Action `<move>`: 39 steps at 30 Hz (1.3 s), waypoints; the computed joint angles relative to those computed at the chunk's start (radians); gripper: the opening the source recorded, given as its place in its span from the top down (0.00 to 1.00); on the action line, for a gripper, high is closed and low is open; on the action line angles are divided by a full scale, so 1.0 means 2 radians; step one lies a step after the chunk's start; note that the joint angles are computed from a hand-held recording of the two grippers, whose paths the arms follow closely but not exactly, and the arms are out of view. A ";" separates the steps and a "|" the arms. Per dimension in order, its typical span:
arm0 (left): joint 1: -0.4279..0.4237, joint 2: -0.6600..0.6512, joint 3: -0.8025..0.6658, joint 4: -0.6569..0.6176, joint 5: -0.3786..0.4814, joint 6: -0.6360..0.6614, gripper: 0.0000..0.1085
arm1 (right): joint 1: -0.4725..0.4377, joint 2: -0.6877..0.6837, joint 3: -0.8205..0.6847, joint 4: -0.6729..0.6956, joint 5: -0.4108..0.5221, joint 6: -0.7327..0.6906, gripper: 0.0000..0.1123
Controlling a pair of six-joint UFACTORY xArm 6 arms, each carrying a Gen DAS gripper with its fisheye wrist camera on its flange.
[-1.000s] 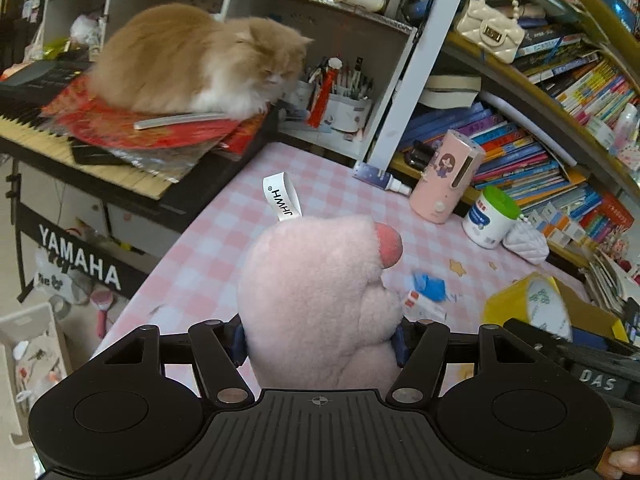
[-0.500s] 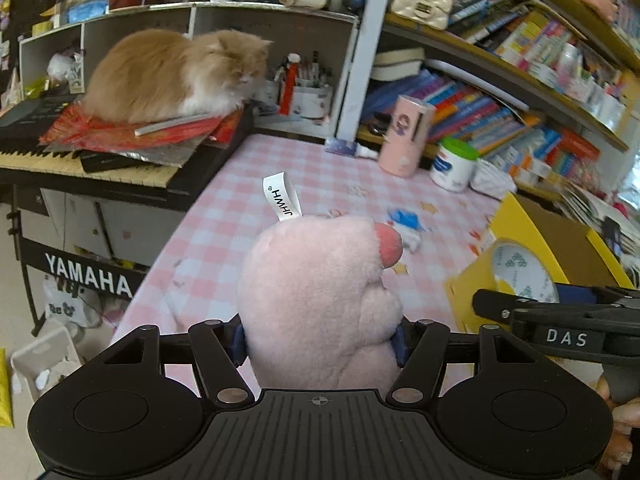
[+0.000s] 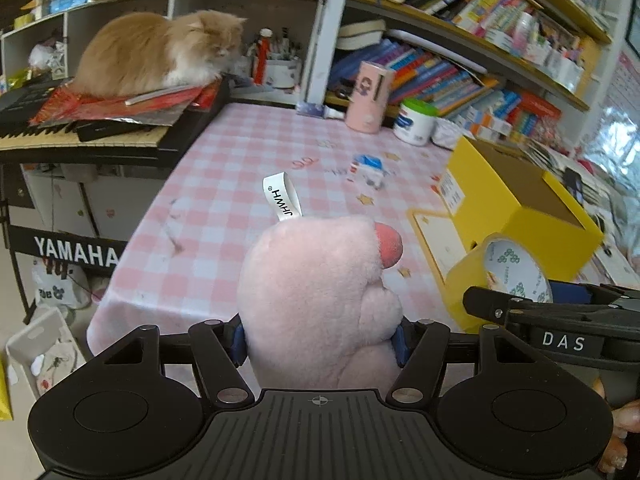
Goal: Organize objects
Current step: 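Lift and carry the tape roll and pink pig toward the yellow box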
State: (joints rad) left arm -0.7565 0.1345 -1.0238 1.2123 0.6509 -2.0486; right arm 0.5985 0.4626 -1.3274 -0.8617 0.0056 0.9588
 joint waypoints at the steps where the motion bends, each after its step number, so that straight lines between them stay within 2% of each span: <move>1: -0.003 0.000 0.001 0.001 -0.004 0.001 0.42 | -0.001 -0.008 0.009 -0.030 0.001 0.032 0.20; 7: -0.010 0.014 -0.013 0.010 -0.032 0.022 0.42 | -0.008 -0.055 0.062 -0.152 0.020 0.174 0.21; 12: -0.013 0.033 -0.037 0.017 -0.055 0.047 0.42 | -0.014 -0.094 0.101 -0.200 0.052 0.256 0.20; 19: -0.010 0.074 -0.085 0.017 -0.091 0.079 0.42 | -0.024 -0.135 0.146 -0.211 0.080 0.284 0.20; 26: -0.011 0.129 -0.156 -0.021 -0.118 0.156 0.42 | -0.045 -0.166 0.180 -0.225 0.096 0.314 0.20; 32: -0.013 0.163 -0.203 -0.051 -0.121 0.207 0.42 | -0.069 -0.174 0.191 -0.228 0.091 0.324 0.20; 39: -0.015 0.189 -0.239 -0.079 -0.114 0.241 0.42 | -0.086 -0.166 0.187 -0.203 0.076 0.288 0.20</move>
State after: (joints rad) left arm -0.7871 0.5124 -1.5022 1.0540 0.4222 -1.5657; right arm 0.4272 0.1313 -0.9529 -1.2668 0.1578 1.5343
